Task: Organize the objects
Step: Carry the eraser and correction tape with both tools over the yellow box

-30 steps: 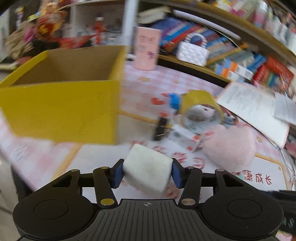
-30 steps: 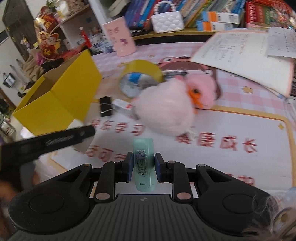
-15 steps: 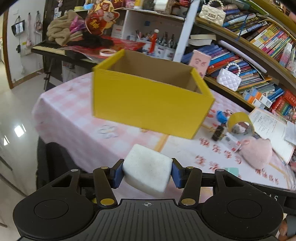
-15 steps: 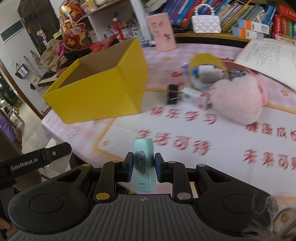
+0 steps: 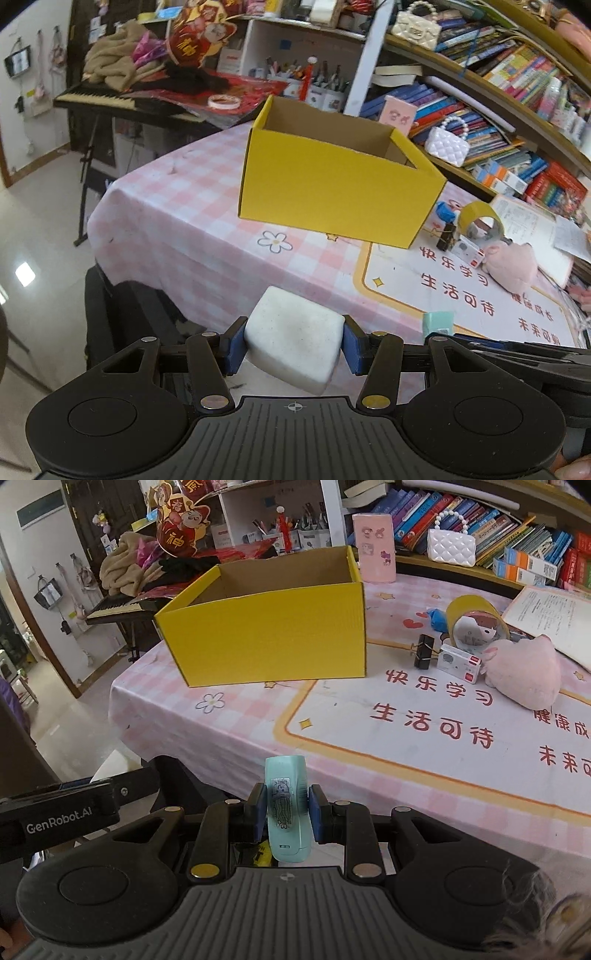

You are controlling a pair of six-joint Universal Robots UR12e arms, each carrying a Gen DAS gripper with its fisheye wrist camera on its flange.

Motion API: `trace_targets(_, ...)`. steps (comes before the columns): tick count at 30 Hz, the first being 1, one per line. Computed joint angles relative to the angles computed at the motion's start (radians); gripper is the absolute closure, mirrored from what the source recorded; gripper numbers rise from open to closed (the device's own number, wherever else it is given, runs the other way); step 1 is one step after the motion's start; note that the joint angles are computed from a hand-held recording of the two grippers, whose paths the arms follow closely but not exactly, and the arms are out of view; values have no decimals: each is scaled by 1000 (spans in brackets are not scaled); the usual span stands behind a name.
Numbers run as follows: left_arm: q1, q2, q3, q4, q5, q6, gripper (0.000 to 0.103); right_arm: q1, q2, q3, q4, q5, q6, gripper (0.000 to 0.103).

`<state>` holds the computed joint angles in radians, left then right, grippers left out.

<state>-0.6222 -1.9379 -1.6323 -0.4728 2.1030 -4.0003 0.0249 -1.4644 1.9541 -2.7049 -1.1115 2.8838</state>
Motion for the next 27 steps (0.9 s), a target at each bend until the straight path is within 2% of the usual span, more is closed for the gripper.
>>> trace_targets(6,7,19,-36,65,-15,69,53,26,-17,22,-54,-42,52,80)
trace_targets(12,16,36,-62,108,-24,106,53,52,-21,24,-88,-76,61,80)
trace_targets(27,35,43,-72,181,-25,164,53,83,-7,-1,-117,-110,88,80)
